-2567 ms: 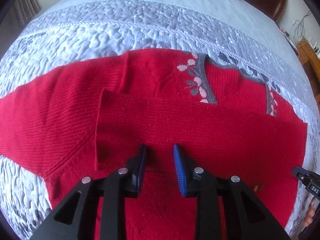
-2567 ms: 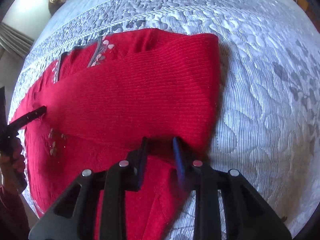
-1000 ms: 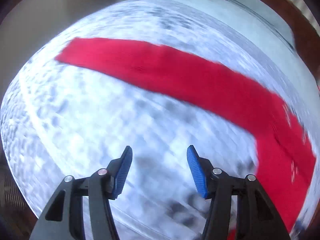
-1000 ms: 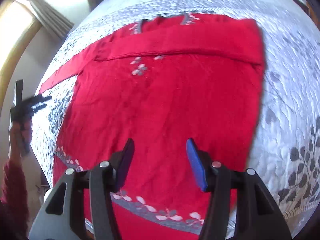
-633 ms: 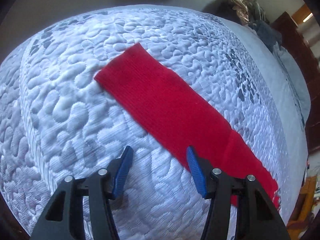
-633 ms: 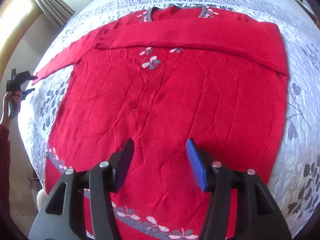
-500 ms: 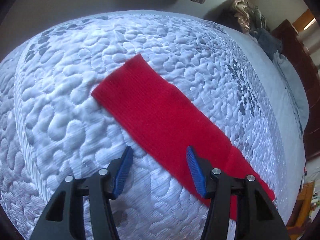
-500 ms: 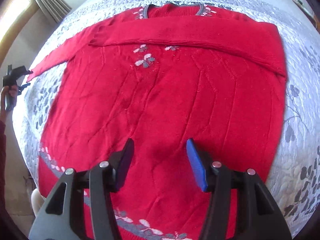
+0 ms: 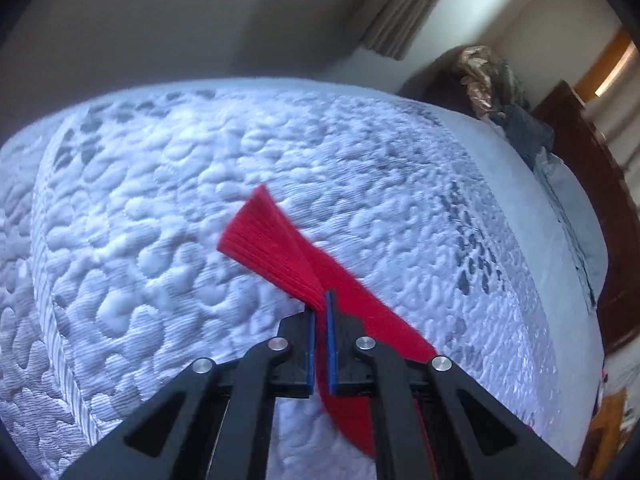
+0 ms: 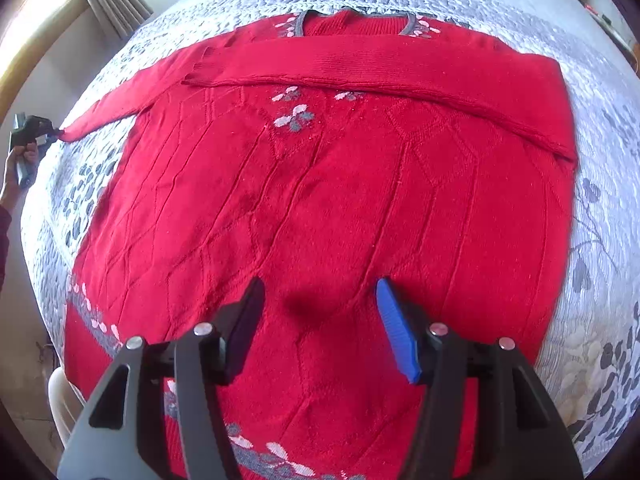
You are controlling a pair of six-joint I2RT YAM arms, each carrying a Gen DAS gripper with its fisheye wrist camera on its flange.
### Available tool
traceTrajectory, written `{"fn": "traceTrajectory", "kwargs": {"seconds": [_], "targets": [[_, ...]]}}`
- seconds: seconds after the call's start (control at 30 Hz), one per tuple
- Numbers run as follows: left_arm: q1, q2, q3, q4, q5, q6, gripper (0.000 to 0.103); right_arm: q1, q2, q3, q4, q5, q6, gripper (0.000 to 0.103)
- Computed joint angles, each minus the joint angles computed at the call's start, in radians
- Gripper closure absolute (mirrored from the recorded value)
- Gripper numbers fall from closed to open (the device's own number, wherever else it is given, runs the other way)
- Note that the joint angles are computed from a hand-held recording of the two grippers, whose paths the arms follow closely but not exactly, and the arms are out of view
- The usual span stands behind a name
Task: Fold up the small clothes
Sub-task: 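Grasp the other sleeve cuff with the left tool, then fold the held sleeve across the sweater body with the left tool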
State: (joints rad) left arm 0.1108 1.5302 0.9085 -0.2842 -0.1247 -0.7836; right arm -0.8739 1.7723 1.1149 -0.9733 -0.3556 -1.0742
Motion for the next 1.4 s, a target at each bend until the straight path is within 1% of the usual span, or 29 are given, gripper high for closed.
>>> {"fn": "traceTrajectory", "kwargs": {"seconds": [0.1,0.23,0.27,0.47,0.53,0.63,0.67,0.7,0.73,0.77,0.83,0.87,0.9,0.97,1.03,1.07,1.13,1.17,1.2,1.23,1.3,1.33,1.37,1.4], "targets": [[-0.141,-0.032,0.051,-0.024,-0.06,0.027,0.099,-0.014,0.015,0.019,-0.021,-0.012,-0.003,0.045],[-0.355,0.016,0.181,-0.076,-0.135,0.039,0.099,-0.031,0.02,0.029,-0.044,-0.023,-0.013,0.045],[-0.42,0.049,0.232,-0.09,-0.145,0.037,0.099,-0.037,0.021,0.034,-0.052,-0.027,-0.019,0.045],[-0.694,0.278,0.513,-0.145,-0.212,0.032,0.099,-0.084,0.046,0.076,-0.096,-0.049,-0.045,0.044],[-0.767,0.366,0.616,-0.16,-0.205,0.033,0.099,-0.101,0.066,0.1,-0.11,-0.056,-0.047,0.044],[-0.888,0.557,0.851,-0.225,-0.187,0.043,0.099,-0.124,0.093,0.135,-0.134,-0.065,-0.059,0.044],[-0.916,0.605,0.908,-0.246,-0.182,0.043,0.099,-0.129,0.098,0.142,-0.138,-0.067,-0.062,0.044],[-0.946,0.676,1.0,-0.295,-0.172,0.04,0.098,-0.137,0.106,0.154,-0.144,-0.069,-0.066,0.044],[-0.966,0.728,1.062,-0.333,-0.163,0.034,0.098,-0.14,0.111,0.163,-0.147,-0.07,-0.065,0.044],[-0.983,0.802,1.161,-0.394,-0.134,0.033,0.096,-0.146,0.117,0.172,-0.151,-0.071,-0.068,0.044],[-1.001,0.886,1.272,-0.469,-0.085,0.029,0.089,-0.158,0.136,0.196,-0.161,-0.069,-0.067,0.044],[-1.006,0.895,1.274,-0.479,-0.07,0.025,0.079,-0.163,0.147,0.21,-0.17,-0.068,-0.068,0.044],[-1.011,0.889,1.262,-0.484,-0.071,0.017,0.074,-0.166,0.154,0.22,-0.177,-0.067,-0.07,0.044],[-1.011,0.801,1.134,-0.453,-0.097,0.004,0.055,-0.169,0.156,0.231,-0.177,-0.066,-0.078,0.044],[-1.007,0.686,0.987,-0.421,-0.141,-0.022,0.05,-0.155,0.145,0.224,-0.155,-0.059,-0.073,0.044],[-1.0,0.623,0.913,-0.442,-0.169,-0.047,0.046,-0.143,0.145,0.225,-0.152,-0.056,-0.064,0.044],[-0.993,0.572,0.864,-0.54,-0.239,-0.1,0.046,-0.101,0.15,0.241,-0.179,-0.066,-0.034,0.044],[-0.992,0.54,0.81,-0.548,-0.28,-0.113,0.046,-0.074,0.152,0.249,-0.197,-0.077,-0.018,0.044],[-0.986,0.516,0.765,-0.538,-0.291,-0.116,0.046,-0.051,0.152,0.254,-0.206,-0.086,-0.004,0.044],[-0.973,0.499,0.725,-0.525,-0.279,-0.116,0.046,-0.008,0.155,0.264,-0.213,-0.097,0.029,0.044],[-0.932,0.462,0.625,-0.439,-0.223,-0.116,0.046,0.077,0.169,0.284,-0.198,-0.107,0.12,0.044],[-0.914,0.461,0.602,-0.413,-0.197,-0.118,0.046,0.11,0.188,0.307,-0.203,-0.114,0.161,0.044],[-0.895,0.48,0.605,-0.421,-0.17,-0.114,0.046,0.139,0.213,0.336,-0.216,-0.127,0.2,0.044],[-0.89,0.483,0.588,-0.411,-0.167,-0.115,0.046,0.168,0.241,0.369,-0.233,-0.144,0.236,0.044]]}}
